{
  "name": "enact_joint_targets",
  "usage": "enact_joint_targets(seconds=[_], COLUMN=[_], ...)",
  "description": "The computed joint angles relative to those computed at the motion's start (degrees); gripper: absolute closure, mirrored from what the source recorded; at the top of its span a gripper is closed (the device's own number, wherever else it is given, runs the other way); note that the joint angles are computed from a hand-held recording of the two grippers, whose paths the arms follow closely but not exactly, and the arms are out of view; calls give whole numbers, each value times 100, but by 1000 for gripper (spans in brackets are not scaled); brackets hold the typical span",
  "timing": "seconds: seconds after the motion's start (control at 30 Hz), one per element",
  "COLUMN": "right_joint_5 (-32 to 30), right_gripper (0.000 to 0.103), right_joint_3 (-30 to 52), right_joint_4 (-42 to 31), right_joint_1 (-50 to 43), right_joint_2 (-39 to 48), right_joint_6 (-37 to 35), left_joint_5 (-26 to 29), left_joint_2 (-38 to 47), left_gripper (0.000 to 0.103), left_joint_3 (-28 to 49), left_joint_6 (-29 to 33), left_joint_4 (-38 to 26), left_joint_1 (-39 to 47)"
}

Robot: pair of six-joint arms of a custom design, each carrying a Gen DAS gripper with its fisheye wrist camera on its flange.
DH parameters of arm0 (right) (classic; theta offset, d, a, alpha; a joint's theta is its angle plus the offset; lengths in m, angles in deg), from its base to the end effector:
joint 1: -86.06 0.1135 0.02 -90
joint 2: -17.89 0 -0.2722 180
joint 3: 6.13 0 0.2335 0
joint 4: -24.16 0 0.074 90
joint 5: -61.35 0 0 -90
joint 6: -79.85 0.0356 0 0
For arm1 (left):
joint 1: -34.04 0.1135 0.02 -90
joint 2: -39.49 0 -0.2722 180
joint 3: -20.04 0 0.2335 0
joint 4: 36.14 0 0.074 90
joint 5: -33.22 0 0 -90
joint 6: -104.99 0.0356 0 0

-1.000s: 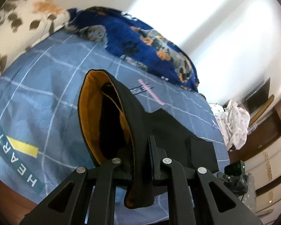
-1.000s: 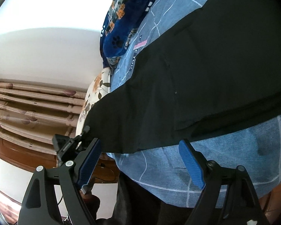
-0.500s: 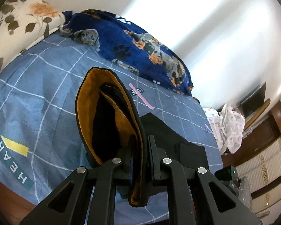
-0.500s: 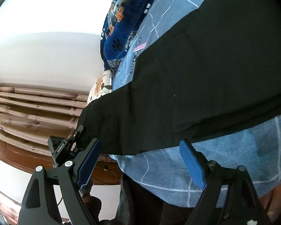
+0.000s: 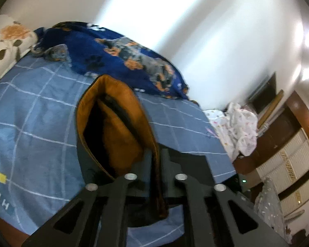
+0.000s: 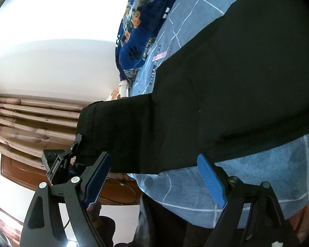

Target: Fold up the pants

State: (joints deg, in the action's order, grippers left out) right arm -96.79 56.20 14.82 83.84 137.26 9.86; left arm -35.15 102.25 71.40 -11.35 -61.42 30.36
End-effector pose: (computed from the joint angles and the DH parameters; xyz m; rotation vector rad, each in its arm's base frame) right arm 0.3165 0.0208 0.0749 0.1308 2.4419 1.6961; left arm 0.2089 -0.0266 0.2454 -0.2293 2.2377 -0.7043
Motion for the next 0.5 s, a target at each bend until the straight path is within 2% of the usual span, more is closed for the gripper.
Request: enact_joint_targets(seconds=[0.1, 0.27, 0.37, 0.43, 0.5], right_joint_5=[-110, -350, -413, -411, -349], right_gripper=[18, 17, 17, 17, 17], right_joint_3=[46, 105, 157, 174, 224], right_joint_4=[98, 731, 790, 614, 472], right_joint_1=[-38, -8, 76, 88, 85], right_joint_2=[20, 157, 144, 67, 77], right_joint_6=[157, 866, 962, 748, 601], left_joint_5=[-378, -294, -72, 358, 917], left_joint_2=[190, 304, -47, -125, 148], left_gripper=[97, 97, 97, 97, 97], left_joint_3=[187, 47, -76, -93, -34], left_joint_6=[-87, -208, 26, 275, 758], left_joint_4=[33, 388, 135, -86, -322], left_joint_1=[-422, -382, 268, 1070, 2122])
